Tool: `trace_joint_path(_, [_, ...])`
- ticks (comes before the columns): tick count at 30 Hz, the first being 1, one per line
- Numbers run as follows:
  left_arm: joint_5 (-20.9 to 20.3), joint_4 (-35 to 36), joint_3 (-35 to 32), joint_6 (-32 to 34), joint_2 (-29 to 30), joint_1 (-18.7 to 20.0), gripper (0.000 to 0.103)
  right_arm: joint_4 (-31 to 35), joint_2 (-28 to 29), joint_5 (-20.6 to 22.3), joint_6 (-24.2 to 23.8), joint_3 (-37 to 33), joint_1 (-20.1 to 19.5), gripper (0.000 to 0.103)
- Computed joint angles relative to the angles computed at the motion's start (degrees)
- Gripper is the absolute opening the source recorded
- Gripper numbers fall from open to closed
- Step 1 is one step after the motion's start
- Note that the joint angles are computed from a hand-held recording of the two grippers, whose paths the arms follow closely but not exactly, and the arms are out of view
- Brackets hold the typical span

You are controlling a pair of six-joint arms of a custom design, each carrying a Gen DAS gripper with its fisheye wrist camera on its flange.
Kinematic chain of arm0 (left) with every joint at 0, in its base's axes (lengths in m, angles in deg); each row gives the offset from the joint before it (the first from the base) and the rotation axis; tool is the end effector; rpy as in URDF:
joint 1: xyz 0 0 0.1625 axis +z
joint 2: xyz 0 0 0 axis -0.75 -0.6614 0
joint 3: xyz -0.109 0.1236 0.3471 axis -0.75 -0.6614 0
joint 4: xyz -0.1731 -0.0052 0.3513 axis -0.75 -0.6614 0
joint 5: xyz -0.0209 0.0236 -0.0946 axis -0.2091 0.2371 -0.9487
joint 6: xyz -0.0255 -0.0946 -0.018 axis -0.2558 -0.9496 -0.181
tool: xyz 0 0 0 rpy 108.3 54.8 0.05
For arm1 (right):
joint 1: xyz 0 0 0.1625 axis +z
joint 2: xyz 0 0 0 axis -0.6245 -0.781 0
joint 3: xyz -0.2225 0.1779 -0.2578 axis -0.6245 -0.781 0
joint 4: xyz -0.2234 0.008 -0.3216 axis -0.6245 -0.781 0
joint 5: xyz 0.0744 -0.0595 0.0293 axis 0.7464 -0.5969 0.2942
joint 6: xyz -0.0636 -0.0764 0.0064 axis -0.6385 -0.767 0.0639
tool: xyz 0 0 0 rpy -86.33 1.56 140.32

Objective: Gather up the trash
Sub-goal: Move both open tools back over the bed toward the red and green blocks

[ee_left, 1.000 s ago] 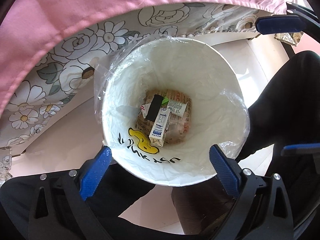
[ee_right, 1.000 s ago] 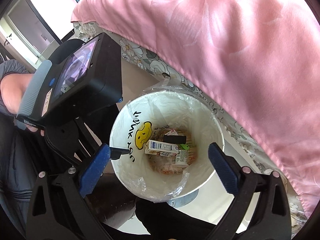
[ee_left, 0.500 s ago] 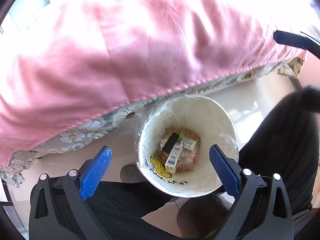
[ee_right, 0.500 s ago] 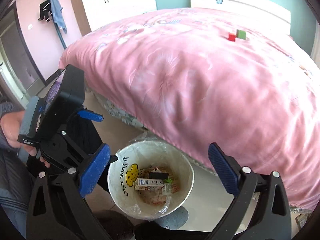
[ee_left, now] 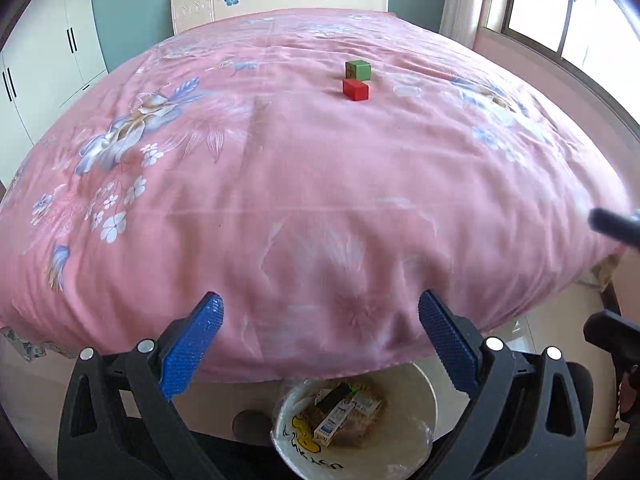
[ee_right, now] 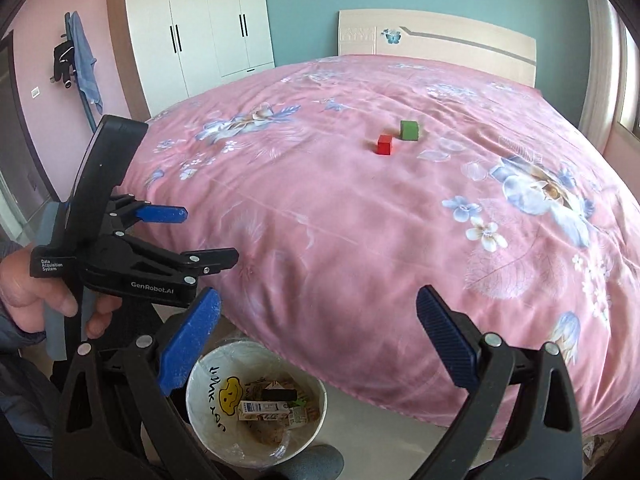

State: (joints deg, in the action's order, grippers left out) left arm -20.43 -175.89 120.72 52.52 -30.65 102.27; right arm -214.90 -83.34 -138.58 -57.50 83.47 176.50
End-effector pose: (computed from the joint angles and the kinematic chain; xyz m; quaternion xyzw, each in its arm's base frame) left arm -0.1033 -0.4612 0.3792 0.3510 0.8806 -0.1789 0.2633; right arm 0.4674 -0.3498 0.0659 0.1712 -0.8725 0.3501 0.2947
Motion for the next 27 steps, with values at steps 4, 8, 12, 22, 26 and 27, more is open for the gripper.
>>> trace_joint_path(4, [1.8, -3.6, -0.7, -3.9, 4.1, -2.3, 0.099, -4.4, -2.3, -0.8, -7.3, 0.4, -2.6, 0.096])
trace_joint_path(8, [4.6, -8.4, -1.6, -6.3, 8.6, -3.8, 0.099, -7.6, -4.3, -1.2, -15.4, -0.5, -6.4, 0.096])
trace_joint_path(12, [4.4, -10.8, -5.8, -9.3, 14.8, -3.4, 0.099, -6.1, -6.2, 1.1, -20.6, -2.6, -11.1, 0.096])
trace_joint_path(22, [5.7, -12.8, -18.2, -12.3, 29.3, -1.4, 0.099, -4.1, -5.3, 4.3, -30.1, -7.9, -19.0, 0.096])
trace_joint_path(26, [6.1, -12.1, -22.7, -12.5, 33.9, -0.9, 0.099, -4.2, -3.8, 5.7, -33.4, -11.3, -21.3, 0.096])
trace_joint_path(27, [6.5, -11.8, -23.7, -12.6, 35.0, -0.8, 0.099, -4.3, -3.4, 6.2, -34.4, -12.2, -21.8, 0.096])
